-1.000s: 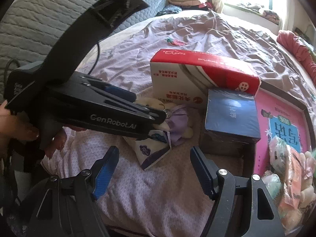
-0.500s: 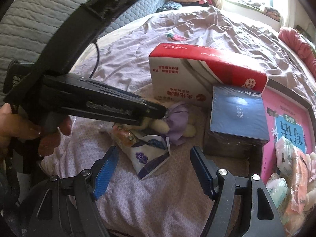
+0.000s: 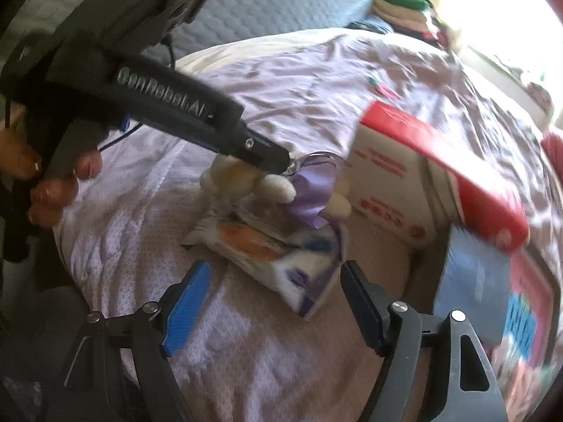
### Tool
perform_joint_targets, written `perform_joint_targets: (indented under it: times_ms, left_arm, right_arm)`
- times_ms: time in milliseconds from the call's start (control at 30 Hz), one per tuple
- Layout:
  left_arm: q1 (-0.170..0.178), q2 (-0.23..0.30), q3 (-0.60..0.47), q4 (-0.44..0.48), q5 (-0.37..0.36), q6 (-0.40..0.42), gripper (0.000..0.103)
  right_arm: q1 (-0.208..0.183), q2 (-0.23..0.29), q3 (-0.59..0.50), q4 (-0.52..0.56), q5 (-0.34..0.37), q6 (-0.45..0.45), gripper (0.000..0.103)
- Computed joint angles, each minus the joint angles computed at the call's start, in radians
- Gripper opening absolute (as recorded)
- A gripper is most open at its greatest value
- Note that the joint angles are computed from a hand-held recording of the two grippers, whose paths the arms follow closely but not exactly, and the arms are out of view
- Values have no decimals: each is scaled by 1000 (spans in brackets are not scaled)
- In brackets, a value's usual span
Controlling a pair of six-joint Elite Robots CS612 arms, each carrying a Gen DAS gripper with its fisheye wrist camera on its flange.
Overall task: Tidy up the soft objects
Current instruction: 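Grasp the white plush bunny with the left tool while the right tool grasps the wrapped pack, then carry the bunny with the left tool while the right tool carries the wrapped pack to the tray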
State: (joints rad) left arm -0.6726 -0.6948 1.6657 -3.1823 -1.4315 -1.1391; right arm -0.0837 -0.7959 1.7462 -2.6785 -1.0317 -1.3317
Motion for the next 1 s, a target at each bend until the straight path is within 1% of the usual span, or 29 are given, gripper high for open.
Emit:
perform_joint_targets:
  times_ms: [67, 133, 167, 233, 267, 300, 333, 433, 467, 533, 633, 667, 733, 800, 867, 933, 1000]
  left_arm:
    - [-2, -8, 15, 7, 21, -8, 44]
    - [-4, -18, 32, 20, 46, -26, 44]
    - [-3, -19, 39, 10, 47, -35, 44]
    - [-4, -23, 55, -5, 49, -52, 44]
    - [-5, -28, 64, -7, 53, -56, 44]
    - [-6, -31, 69, -8, 57, -58, 44]
    - [-8, -33, 78, -19, 59, -62, 44]
    - [-12, -41, 91, -29, 68, -68, 44]
    - [-14, -44, 96, -30, 71, -69, 44]
    - [-17, -49, 105, -30, 78, -76, 44]
    - [-22, -59, 122, -41, 100, -91, 44]
    - [-23, -62, 127, -42, 108, -98, 44]
    - [-24, -70, 139, -47, 122, -109, 44]
    - [-27, -77, 150, -50, 136, -119, 44]
    - [-28, -82, 157, -52, 144, -128, 45]
    - [-29, -86, 165, -61, 151, -140, 45]
    - [-32, -91, 172, -58, 161, -149, 45]
  right_arm:
    - [9, 1, -3, 11, -25, 17, 78]
    - [6, 0, -16, 69, -2, 61, 78]
    - [5, -2, -14, 70, 3, 62, 78]
    - [10, -1, -7, 35, -3, 6, 78]
    - [15, 0, -5, 16, -15, -36, 78]
    - [20, 2, -2, -3, -25, -86, 78]
    - [24, 4, -5, -2, -29, -156, 78]
    - [42, 12, -44, 81, -56, -295, 78]
    - [47, 15, -53, 97, -71, -323, 78]
    - [69, 32, -83, 105, -124, -380, 78]
    - [90, 59, -104, 56, -180, -442, 78]
    - [97, 69, -121, 73, -198, -458, 78]
    - [106, 83, -156, 125, -217, -462, 78]
    - [112, 94, -184, 159, -210, -437, 76]
    - [116, 104, -218, 219, -196, -377, 64]
    - [116, 113, -253, 295, -173, -279, 56]
    - [110, 122, -289, 372, -144, -205, 51]
